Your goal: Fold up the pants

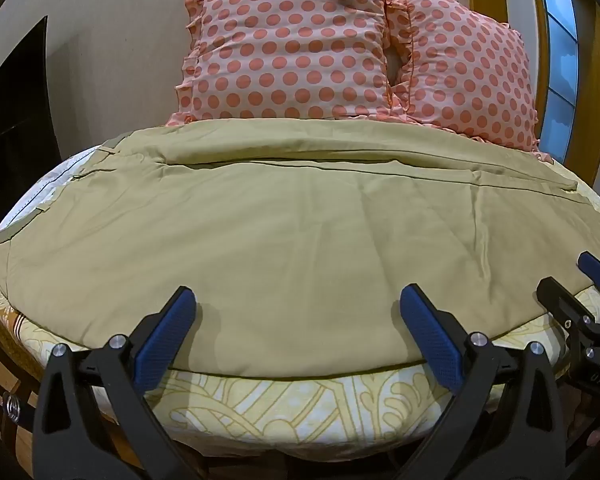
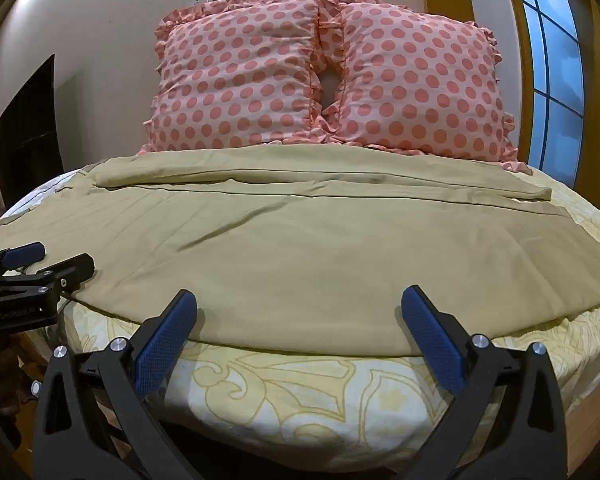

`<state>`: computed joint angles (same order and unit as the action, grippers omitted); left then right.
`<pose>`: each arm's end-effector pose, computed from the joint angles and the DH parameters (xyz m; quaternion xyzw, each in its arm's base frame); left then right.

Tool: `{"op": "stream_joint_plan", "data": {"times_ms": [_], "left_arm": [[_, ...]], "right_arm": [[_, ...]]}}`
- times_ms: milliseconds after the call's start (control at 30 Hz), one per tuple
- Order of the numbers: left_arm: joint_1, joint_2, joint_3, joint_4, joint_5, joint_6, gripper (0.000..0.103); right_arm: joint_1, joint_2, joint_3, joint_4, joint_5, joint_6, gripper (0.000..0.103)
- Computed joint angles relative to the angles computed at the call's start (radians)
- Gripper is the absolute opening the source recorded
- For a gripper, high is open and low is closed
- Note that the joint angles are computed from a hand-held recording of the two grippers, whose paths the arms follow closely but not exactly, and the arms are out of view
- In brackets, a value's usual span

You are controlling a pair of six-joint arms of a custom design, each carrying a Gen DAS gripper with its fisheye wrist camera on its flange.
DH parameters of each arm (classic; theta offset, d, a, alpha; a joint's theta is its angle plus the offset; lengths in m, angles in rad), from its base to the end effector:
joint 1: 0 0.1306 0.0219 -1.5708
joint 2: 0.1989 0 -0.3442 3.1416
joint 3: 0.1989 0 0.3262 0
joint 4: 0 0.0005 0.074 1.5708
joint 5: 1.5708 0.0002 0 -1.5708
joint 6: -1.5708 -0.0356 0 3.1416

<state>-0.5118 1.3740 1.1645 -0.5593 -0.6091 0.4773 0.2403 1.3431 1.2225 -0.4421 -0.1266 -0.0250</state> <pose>0.3722 -0.1863 0.3351 -0.1019 0.8802 0.0662 0.4588 0.4149 0.1058 0.3769 -0.1243 0.8655 0.1186 0.4704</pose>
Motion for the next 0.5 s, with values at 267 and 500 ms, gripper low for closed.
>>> {"op": "stream_joint_plan", "data": {"times_ms": [267, 500], "left_arm": [[0.0, 0.0, 0.0, 0.001, -0.001, -0.001, 0.101], [0.003, 0.002, 0.004, -0.002, 0.002, -0.002, 0.101]], "right_arm": [[-0.002, -0.002, -0.004, 0.006, -0.001, 0.001, 0.102], [-0.001, -0.002, -0.006, 0.009, -0.001, 0.001, 0.102]]}}
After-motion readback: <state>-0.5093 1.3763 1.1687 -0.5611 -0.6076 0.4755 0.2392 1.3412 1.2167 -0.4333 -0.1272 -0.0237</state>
